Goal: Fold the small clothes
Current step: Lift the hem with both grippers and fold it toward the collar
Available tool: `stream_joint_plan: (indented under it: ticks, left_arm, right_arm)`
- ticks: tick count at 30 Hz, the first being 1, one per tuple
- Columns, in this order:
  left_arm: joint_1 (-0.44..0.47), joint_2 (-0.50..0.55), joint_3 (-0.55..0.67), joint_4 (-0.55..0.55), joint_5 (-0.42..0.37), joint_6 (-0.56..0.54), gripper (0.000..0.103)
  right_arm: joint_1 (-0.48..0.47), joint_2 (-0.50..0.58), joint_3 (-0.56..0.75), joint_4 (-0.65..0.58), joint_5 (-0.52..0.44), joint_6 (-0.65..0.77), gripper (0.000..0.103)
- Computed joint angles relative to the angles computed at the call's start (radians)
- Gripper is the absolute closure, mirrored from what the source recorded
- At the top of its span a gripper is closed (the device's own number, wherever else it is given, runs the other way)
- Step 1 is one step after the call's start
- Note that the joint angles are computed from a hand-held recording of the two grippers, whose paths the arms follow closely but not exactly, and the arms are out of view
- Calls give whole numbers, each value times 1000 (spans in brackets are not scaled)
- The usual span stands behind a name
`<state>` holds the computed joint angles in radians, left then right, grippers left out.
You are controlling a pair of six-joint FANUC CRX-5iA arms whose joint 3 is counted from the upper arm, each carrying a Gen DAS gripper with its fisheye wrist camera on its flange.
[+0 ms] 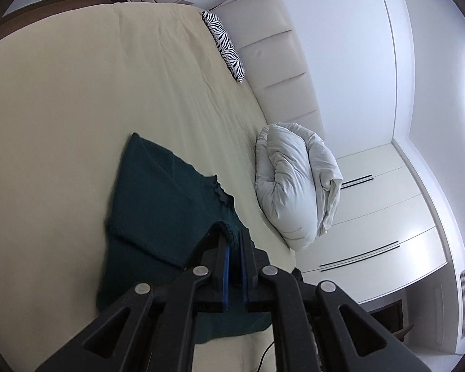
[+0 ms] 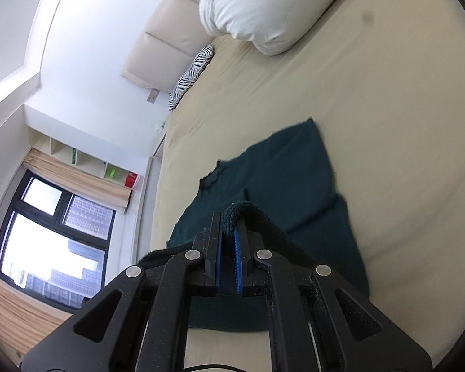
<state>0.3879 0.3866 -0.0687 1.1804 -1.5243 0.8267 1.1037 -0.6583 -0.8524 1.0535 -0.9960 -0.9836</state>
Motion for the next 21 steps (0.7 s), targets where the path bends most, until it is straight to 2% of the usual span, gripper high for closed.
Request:
stream_joint_plan:
  ticks: [4,8,12,16,19,20,21]
  left_arm:
    - [-72,53,74,-6,86,24,97]
    - [-123,126,152,-31,163,82,97]
    - [-157,189,222,-66,215,118,97]
    - [-177,229,256,-86,253,137,96]
    - [-193,246,272,-110,300,160,95]
    - [-198,254,274,-100,314,166,95]
    - [-201,262,273,-80,322,171,87]
  right_arm:
    - [-246,72,25,-41,199,119,98]
    - [-413,174,63,-85,337,209,98]
    - [-533,262,81,-98,440,237,98]
    - [-638,336,70,-41,551,191,98]
    - [-672,398,102,-94,573,259,98]
    - [-681,428,124,-139,575,306,94]
    - [-681,449,142,-184,565,346,94]
